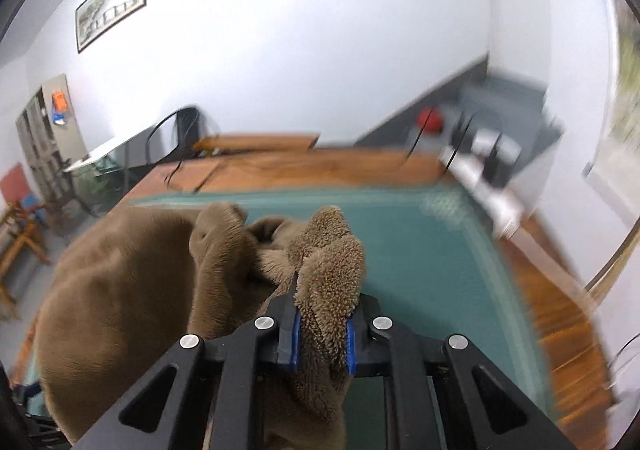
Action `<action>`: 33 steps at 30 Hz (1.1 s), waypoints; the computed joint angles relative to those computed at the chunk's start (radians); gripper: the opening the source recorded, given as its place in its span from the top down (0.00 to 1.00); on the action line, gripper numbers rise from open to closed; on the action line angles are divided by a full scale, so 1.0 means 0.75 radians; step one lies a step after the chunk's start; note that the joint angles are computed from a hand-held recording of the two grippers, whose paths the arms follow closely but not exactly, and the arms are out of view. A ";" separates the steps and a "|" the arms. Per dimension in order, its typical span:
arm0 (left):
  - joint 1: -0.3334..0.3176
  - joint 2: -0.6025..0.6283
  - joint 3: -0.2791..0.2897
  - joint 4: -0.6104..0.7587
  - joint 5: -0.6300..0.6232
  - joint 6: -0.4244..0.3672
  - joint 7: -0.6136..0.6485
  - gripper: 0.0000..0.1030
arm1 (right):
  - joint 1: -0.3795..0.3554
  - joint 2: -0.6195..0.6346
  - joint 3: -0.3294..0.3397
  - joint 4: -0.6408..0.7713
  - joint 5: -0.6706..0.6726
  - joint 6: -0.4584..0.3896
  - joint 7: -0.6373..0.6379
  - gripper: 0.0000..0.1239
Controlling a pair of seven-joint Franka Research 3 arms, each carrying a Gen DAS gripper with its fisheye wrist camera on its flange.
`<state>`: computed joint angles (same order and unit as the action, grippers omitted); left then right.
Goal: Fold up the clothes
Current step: 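Grasp a blanket edge with the right gripper and lift it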
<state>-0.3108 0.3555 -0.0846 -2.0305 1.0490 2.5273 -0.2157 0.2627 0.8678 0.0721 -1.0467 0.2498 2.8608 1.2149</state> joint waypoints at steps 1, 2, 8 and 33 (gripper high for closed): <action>0.000 0.000 0.000 0.000 0.000 0.000 0.000 0.00 | 0.015 -0.062 -0.015 -0.096 -0.011 0.096 -0.012 0.87; 0.000 0.000 0.000 0.000 0.000 0.001 -0.001 0.00 | 0.032 -0.113 -0.032 -0.170 -0.023 0.180 -0.018 0.87; 0.011 0.000 -0.009 0.000 -0.041 0.011 0.036 0.00 | 0.170 -0.313 -0.155 -0.438 -0.069 0.561 -0.028 0.87; 0.187 -0.169 -0.010 0.117 -0.092 0.420 0.529 0.00 | 0.439 -0.960 -0.079 -1.501 0.882 0.877 -1.014 0.87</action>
<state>-0.1709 0.2288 -0.0918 -1.9428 0.9796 2.8424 0.1808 0.5922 0.1481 0.0130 -2.1727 0.9110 3.5188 0.4546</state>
